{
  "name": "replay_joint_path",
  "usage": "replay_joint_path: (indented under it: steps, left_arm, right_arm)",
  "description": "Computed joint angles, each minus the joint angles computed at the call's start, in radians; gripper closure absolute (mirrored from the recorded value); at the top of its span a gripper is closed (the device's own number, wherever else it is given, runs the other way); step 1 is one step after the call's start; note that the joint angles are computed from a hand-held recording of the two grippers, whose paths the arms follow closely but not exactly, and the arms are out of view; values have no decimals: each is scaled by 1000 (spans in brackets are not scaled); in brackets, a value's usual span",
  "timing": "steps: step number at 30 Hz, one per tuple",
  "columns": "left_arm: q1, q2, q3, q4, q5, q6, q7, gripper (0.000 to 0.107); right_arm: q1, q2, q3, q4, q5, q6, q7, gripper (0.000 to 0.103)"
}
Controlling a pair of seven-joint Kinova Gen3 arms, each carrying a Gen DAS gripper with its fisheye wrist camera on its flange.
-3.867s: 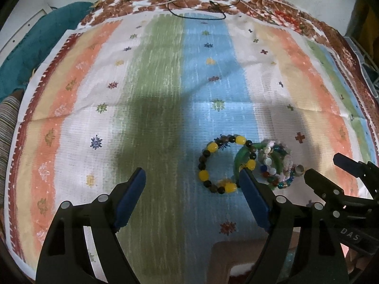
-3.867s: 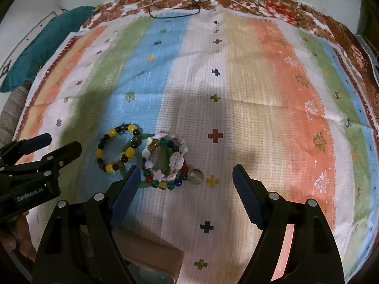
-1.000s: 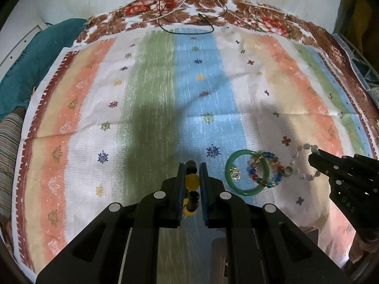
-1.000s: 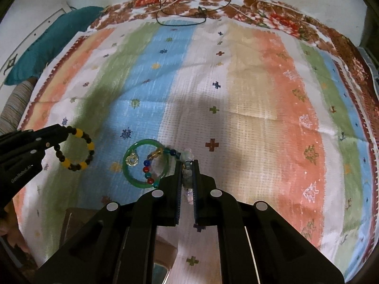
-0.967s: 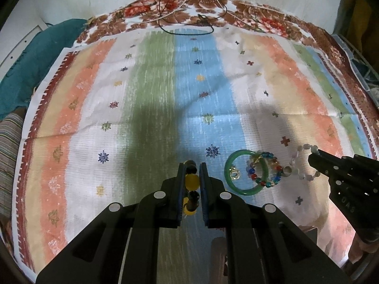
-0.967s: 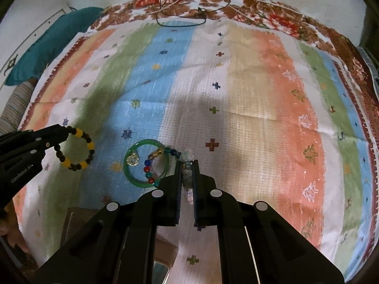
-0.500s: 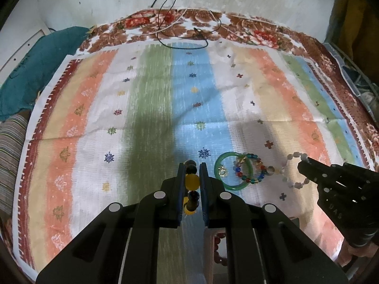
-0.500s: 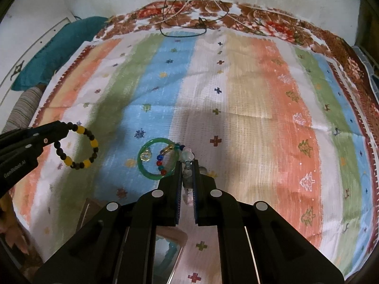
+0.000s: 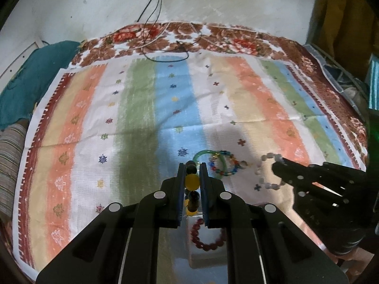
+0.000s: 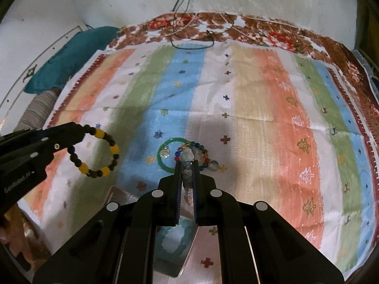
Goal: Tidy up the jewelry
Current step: 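Lift both held bracelets and carry them over the silver tin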
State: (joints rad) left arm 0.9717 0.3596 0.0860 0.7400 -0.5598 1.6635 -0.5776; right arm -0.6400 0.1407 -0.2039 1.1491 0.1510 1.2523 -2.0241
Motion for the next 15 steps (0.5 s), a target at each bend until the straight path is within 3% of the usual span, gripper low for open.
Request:
replay_joint_path:
  steps: [15]
  left_arm:
    - [127, -2, -4, -41, -62, 11, 29, 96]
  right_arm:
    - [-3, -85, -39, 74, 10, -29, -27, 94]
